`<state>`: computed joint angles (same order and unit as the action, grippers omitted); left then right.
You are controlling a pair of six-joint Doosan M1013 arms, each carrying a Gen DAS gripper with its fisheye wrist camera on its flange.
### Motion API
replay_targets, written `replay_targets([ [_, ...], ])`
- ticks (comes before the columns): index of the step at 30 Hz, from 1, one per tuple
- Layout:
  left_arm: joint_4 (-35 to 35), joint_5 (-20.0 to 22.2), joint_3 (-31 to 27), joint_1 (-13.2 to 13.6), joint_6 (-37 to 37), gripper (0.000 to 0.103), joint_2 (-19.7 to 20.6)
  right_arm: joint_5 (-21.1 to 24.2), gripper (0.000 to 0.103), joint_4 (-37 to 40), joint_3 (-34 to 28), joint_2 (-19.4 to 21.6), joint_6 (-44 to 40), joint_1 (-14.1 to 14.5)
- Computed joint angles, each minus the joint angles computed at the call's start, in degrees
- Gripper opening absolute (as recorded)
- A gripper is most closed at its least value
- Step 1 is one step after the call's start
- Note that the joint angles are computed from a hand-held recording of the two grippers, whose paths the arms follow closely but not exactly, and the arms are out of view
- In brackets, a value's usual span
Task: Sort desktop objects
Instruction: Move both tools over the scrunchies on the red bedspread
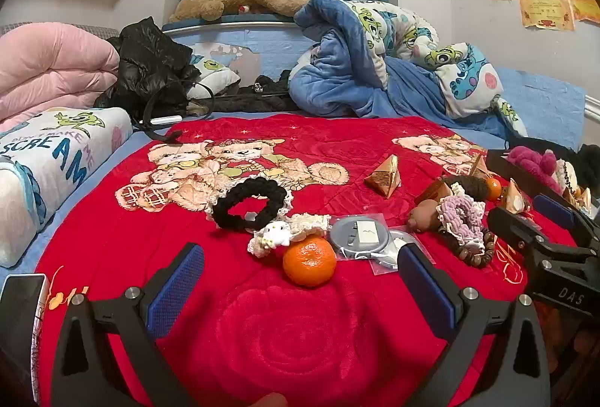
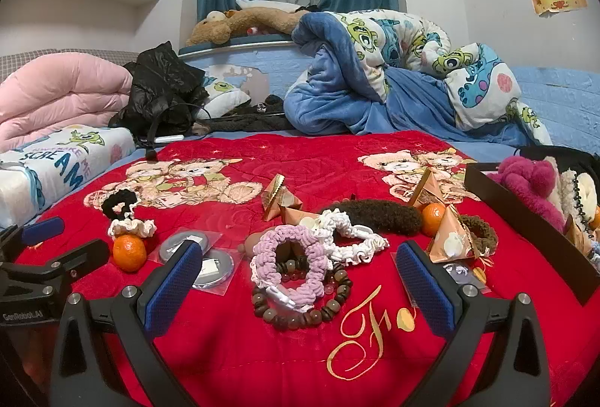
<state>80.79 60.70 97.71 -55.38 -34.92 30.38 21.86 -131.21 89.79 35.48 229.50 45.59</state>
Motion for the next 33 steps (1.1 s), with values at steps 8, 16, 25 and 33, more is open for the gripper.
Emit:
replay_targets([
  [8, -2.84, -3.29, -0.41, 0.86, 2.72, 0.103, -0.18, -0.56, 0.103, -3.63, 0.37, -0.21, 4.16, -0.26],
  [16, -7.47, -1.79, -2.14, 0.87, 7.07, 0.103, 0.58, 3.06, 0.103, -11.76, 2.41, -0.99, 12.36, -0.27],
  [25, -6.21, -5.10, -0.51, 0.91, 4.87, 0.103, -0.57, 1.64, 0.103, -18.18, 2.51, -1.12, 18.99, -0.83],
  [33, -2.50, -8.55, 1.96, 0.68, -0.50, 0.103, -2.06, 3.80, 0.103, -27.20, 3.64, -1.33, 25.56, -0.82],
])
